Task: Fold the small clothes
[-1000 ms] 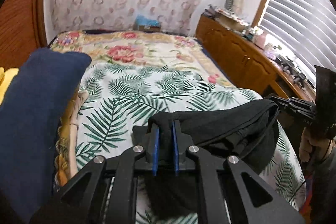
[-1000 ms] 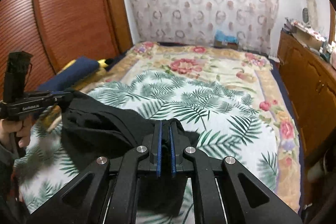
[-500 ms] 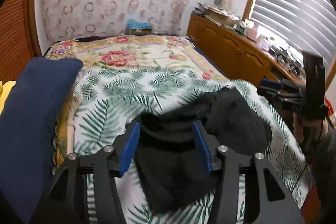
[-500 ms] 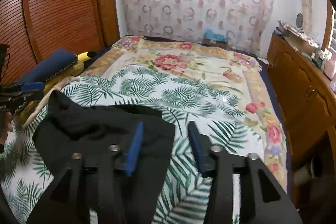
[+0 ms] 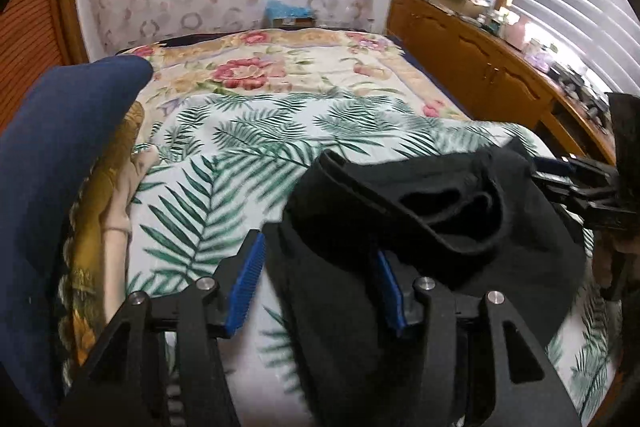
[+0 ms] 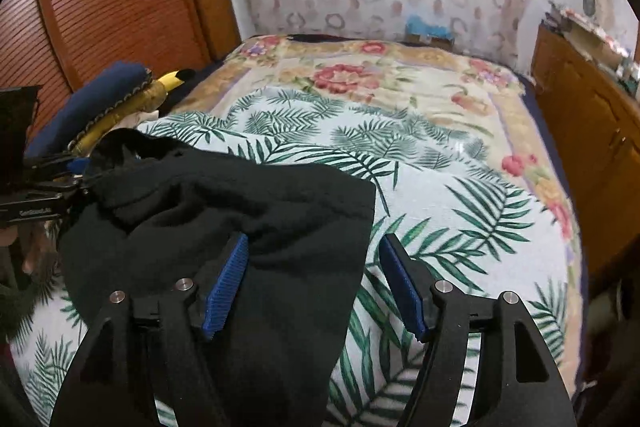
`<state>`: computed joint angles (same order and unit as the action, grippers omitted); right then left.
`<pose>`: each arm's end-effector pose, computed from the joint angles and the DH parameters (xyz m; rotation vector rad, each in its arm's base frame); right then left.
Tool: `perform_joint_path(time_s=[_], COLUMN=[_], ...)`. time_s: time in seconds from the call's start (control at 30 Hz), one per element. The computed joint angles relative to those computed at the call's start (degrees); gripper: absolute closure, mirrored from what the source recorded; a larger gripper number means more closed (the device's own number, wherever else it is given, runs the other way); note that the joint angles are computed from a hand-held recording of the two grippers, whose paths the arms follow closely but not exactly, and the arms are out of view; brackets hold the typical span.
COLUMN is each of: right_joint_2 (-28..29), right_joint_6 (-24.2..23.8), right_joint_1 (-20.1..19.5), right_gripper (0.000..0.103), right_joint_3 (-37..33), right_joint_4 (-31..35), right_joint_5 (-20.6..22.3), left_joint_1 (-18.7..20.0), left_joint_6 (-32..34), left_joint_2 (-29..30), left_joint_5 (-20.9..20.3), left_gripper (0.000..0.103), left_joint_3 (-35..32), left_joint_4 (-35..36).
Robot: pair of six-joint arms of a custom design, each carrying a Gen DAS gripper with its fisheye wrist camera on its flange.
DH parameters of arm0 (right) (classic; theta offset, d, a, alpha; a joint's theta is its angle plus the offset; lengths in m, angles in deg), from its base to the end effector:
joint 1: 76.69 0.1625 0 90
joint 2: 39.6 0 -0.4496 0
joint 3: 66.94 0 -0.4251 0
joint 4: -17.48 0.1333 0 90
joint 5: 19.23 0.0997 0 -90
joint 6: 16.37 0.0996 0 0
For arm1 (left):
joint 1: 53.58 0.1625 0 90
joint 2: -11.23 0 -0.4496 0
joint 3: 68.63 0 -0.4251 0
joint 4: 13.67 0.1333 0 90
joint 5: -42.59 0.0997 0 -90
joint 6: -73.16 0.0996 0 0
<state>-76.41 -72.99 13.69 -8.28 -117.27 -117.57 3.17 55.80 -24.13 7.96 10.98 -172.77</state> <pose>0.1247 -0.8839 0.2217 1.2991 -2.4793 0.4038 -0.2506 -0.7749 0.1166 0.0537 2.2776 -0.9583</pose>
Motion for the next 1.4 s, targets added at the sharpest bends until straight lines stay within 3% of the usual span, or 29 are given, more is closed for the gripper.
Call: perform_joint_path(time_s=[0.07, 0.13, 0.17, 0.2, 0.27, 0.33, 0.5, 0.53, 0.67, 0.8, 0.87, 0.97, 1.13, 1.23, 1.3, 1.4], right_joint_2=[1.4, 1.9, 2.1, 1.9, 0.8, 0.1, -0.8, -0.8, -1.3, -0.5, 0.0, 0.8, 0.8, 0.8, 0.8, -0.7], right_joint_6=[2.9, 4.0, 4.0, 3.6, 2.0, 3.8, 4.7, 5.0, 5.5, 5.9, 7.1, 8.5, 9.2, 9.2, 9.1, 7.0], right_joint_1=[-0.3, -0.5, -0.6, -0.6, -0.4, 0.2, 0.5, 0.5, 0.6, 0.5, 0.2, 0.1, 0.0, 0.0, -0.1, -0.2], right_gripper=[0.034, 0.047, 0.065, 0.096, 0.101, 0.101, 0.097, 0.092, 0.041, 0.033, 0.033, 0.033, 0.032, 0.048, 0.068, 0.084], right_joint_3=[-3.4, -5.0, -5.9, -6.0, -3.3, -0.6, 0.7, 0.7, 1.2, 0.5, -0.5, -1.6, -2.0, -2.8, -3.4, -0.7], right_joint_4=[4.3, 6.6, 8.7, 9.5, 4.9, -3.2, -4.9, -5.2, -4.4, -2.1, 1.1, 3.7, 6.3, 8.8, 11.5, 9.2], right_joint_5=[1.4, 2.7, 3.8, 4.4, 3.9, 0.6, 0.2, 0.2, -0.2, -1.6, -1.5, -2.0, -1.1, -0.5, 1.0, 2.5], left_joint_1=[0.4, 0.7, 0.7, 0.7, 0.4, 0.4, 0.7, 0.7, 1.0, 1.5, 2.1, 1.9, 1.9, 1.3, 0.5, -1.2], left_joint_6=[-0.3, -0.6, -0.7, -0.9, -0.8, -0.5, -1.1, -1.2, -1.3, -1.2, -2.3, -1.2, -0.3, 1.6, 3.9, 6.6], left_joint_2=[0.4, 0.3, 0.3, 0.3, 0.1, 0.0, -0.6, -0.7, -1.0, -1.4, -1.8, -1.7, -2.1, -2.3, -2.6, -3.7], left_joint_5=[0.6, 0.6, 0.8, 1.1, 2.4, 2.9, 1.3, 1.0, -0.3, -3.9, -6.8, -6.8, -9.4, -9.3, -9.3, -9.4], left_gripper=[0.051, 0.05, 0.05, 0.05, 0.05, 0.05, 0.05, 0.05, 0.05, 0.05, 0.05, 0.053, 0.08, 0.089, 0.09, 0.09], left_joint_3=[-0.5, -0.4, -0.4, -0.2, 0.5, 1.1, 1.9, 1.9, 1.8, 1.7, 1.8, 2.1, 2.3, 3.1, 4.4, 6.9], left_joint_4=[-0.2, -0.4, -0.6, -0.7, -1.9, -3.0, -2.0, -2.1, -1.5, -1.4, -0.7, -1.7, -2.2, -4.6, -8.5, -14.9])
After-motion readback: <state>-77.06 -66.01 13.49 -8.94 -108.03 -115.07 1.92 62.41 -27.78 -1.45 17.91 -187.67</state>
